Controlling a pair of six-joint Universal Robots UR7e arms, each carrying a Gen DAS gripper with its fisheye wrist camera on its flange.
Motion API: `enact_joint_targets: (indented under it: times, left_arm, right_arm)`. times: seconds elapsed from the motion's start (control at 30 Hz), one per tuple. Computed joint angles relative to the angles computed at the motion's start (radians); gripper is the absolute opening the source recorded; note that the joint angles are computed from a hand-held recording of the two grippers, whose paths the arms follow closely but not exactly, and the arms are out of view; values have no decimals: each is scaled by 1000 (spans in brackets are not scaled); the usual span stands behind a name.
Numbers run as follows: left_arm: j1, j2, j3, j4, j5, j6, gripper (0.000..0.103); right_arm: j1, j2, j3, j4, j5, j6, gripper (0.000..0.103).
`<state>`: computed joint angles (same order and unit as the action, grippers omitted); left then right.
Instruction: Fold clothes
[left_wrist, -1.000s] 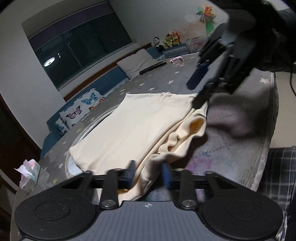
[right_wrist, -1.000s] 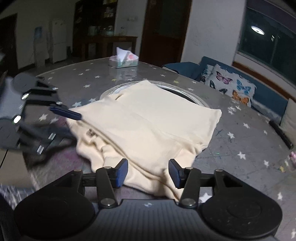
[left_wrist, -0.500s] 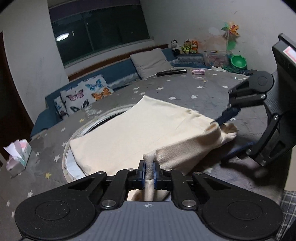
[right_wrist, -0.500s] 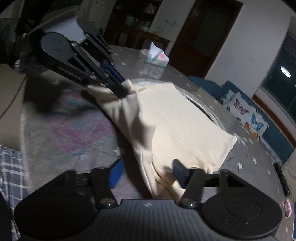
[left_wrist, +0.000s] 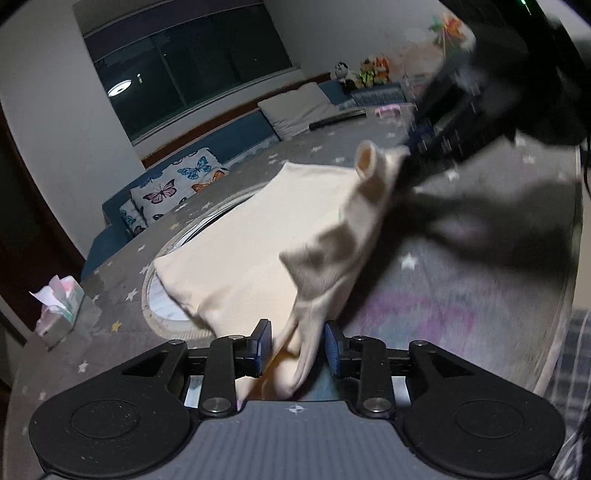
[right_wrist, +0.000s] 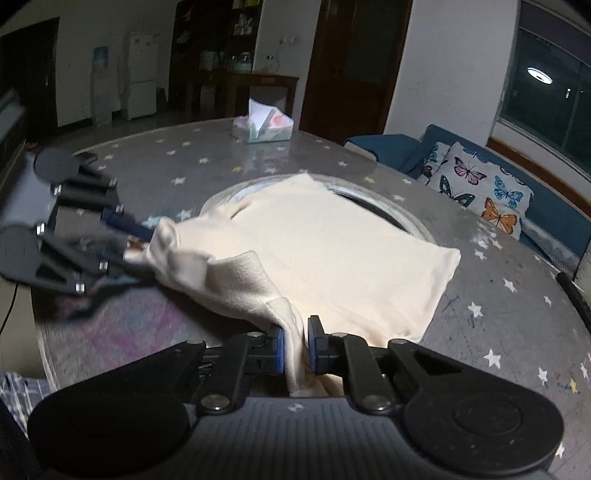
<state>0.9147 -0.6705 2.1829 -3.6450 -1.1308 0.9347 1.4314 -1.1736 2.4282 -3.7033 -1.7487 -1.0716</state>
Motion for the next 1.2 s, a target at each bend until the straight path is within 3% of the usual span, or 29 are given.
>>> enact_joint_targets:
  times: [0.1,0.23,0.43,0.63,0.87,1.03,1.2]
  left_arm:
    - [5,12,0,-32,11,43,33]
    - [11,8,1,-30,10,63,12]
    - [-4,-42,41,-37,-10,28,8]
    - [-62,-181,159,-5,-30,-65,7]
    - [-166,-371,299,61,-20,-215,7]
    - [-148,-328,243,39,-22,-175,7]
    - [-79,-224,92,85,-26,-137,6]
  right_arm:
    - [12,9,-6,-15,-9,11,10]
    - [22,29,1,-59,-25,26,8]
    - [22,24,44,-118,-3,45,7]
    - [44,-88,153,-93,21,60,7]
    - [121,-287,282,13,21,130,7]
    - [144,-269,230,33,-5,125,6]
    - [124,-191,111,82,-21,150,6]
